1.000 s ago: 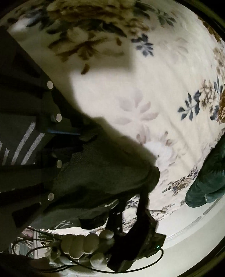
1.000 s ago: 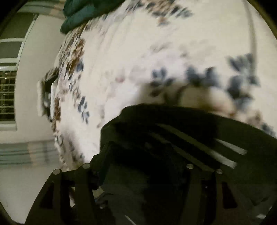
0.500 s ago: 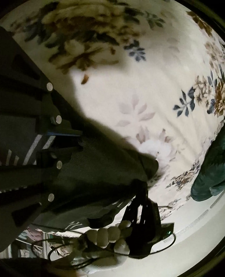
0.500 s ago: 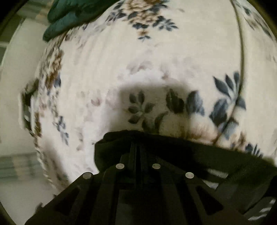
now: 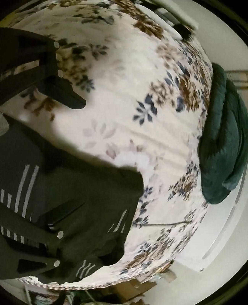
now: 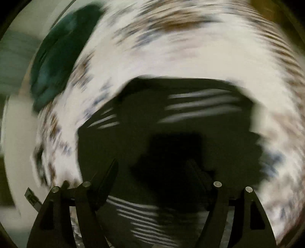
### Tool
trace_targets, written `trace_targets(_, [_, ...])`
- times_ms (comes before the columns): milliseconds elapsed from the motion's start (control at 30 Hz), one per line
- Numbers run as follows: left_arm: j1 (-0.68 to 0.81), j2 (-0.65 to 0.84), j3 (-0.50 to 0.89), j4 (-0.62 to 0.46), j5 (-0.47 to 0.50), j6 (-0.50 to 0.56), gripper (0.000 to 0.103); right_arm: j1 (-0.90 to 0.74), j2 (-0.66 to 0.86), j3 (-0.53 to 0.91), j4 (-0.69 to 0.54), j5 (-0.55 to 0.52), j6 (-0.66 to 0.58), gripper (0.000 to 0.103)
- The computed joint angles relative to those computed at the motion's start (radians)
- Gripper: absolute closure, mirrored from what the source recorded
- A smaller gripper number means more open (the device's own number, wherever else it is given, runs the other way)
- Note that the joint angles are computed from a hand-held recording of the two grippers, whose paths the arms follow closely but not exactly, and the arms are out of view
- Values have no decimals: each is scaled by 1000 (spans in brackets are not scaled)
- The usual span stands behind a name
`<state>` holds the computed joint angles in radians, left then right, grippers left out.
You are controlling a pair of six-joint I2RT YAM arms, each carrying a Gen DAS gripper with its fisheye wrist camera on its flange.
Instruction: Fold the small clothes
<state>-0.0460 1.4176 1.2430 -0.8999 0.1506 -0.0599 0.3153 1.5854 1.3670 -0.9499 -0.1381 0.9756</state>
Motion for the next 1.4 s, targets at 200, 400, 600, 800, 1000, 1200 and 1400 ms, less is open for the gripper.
trace_targets(200, [-102, 140, 45, 58, -84, 3, 7, -288, -273, -303, -47, -10, -58, 27])
trace_targets(400, [-145, 309, 114, 96, -170, 50, 7, -423, -116, -419, 150, -119, -143, 27])
trace_targets(600, [-134, 278, 82, 120, -169, 83, 7, -505, 41, -391, 310, -167, -129, 28])
trace_targets(800, [-97, 242, 49, 101, -135, 89, 7, -428, 182, -172, 176, -21, -234, 96])
trace_targets(1000, [-90, 224, 27, 102, -123, 106, 7, -423, 364, 36, 52, 103, -260, 96])
trace_targets(1200, [-89, 92, 10, 52, -96, 134, 7, -436, 245, -41, 7, 4, -313, 66])
trace_targets(1400, [-206, -163, -24, -145, -107, 57, 7, -495, -184, -230, -223, -86, -441, 37])
